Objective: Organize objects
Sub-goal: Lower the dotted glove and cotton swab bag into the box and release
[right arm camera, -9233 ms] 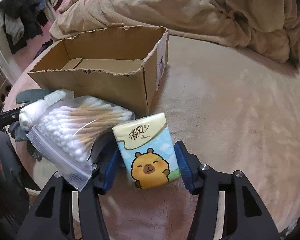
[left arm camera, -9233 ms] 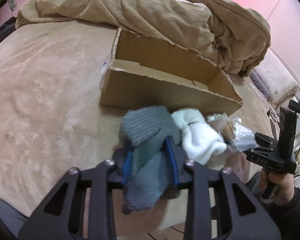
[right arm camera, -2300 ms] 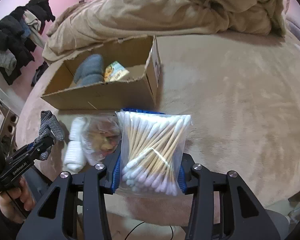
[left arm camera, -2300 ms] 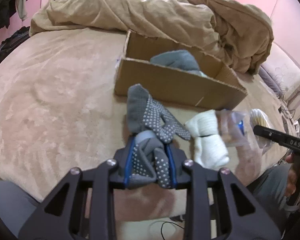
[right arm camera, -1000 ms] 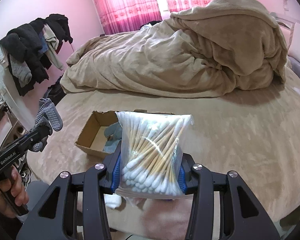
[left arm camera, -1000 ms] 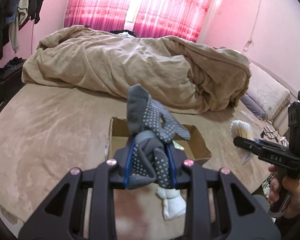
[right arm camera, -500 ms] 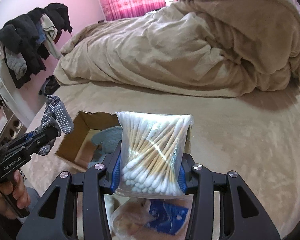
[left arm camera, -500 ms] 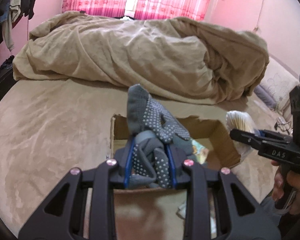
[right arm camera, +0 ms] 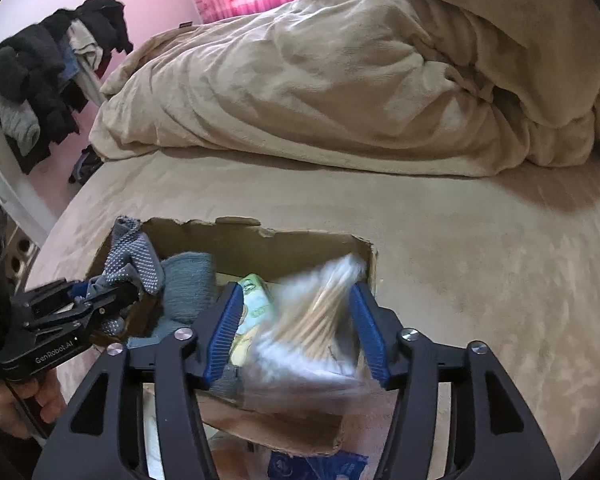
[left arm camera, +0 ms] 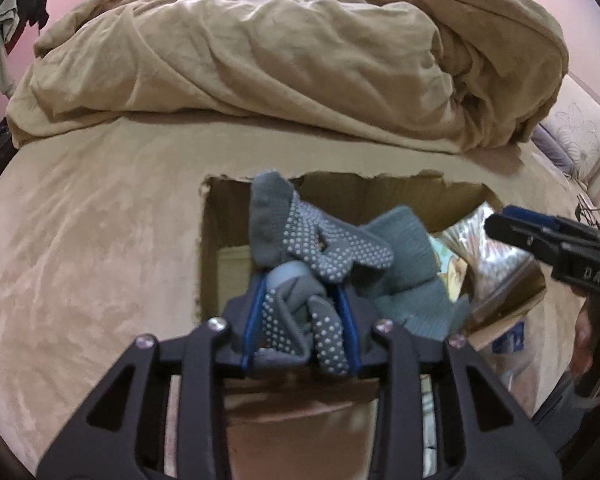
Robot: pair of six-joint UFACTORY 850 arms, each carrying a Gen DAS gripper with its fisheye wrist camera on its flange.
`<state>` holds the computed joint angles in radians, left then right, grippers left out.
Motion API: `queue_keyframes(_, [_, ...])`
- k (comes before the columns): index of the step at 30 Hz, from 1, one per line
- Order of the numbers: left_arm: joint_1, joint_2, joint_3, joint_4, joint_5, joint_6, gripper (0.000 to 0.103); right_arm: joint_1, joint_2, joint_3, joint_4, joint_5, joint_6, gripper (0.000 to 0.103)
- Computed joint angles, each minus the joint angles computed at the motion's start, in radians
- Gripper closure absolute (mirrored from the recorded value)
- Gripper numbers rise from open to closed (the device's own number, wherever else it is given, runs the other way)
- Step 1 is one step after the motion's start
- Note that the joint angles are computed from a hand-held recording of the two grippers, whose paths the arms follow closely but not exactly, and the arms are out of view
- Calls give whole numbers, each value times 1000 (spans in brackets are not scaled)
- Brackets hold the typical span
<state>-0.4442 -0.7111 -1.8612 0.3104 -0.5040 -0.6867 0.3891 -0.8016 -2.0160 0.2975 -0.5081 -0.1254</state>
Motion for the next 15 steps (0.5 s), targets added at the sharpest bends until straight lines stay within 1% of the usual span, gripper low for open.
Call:
queue_keyframes(1, [1, 1, -2, -10, -8, 1, 65, 1, 4, 5, 2, 3, -2, 34])
queue_keyframes(3, [-1, 6, -2, 1, -27, -26, 65, 5, 27, 31, -13, 20, 5, 32])
queue_keyframes(4, [-2, 17, 8, 5, -28, -41, 60, 5, 38, 44, -17, 28, 8, 32])
queue_keyframes(5, [-3, 25, 16, 6, -26, -48, 52, 4, 52, 59, -18, 35, 10, 31])
queue_keyframes(6, [-3, 47, 39, -11, -4, -42, 48, 4, 71, 81, -23, 44, 17, 31])
queue_keyframes(7, [-6, 63, 57, 2, 5, -61, 38, 4, 84, 94, -34, 48, 29, 30])
queue_keyframes(8, [-12, 85, 79, 49, 10, -111, 34, 4, 100, 109, -43, 52, 39, 30])
queue_keyframes(11, [-23, 139, 129, 109, 22, -182, 30, 8, 164, 176, -64, 76, 60, 30])
queue_keyframes(15, [-38, 213, 201, 162, 34, -259, 28, 16, 246, 263, -85, 105, 78, 30])
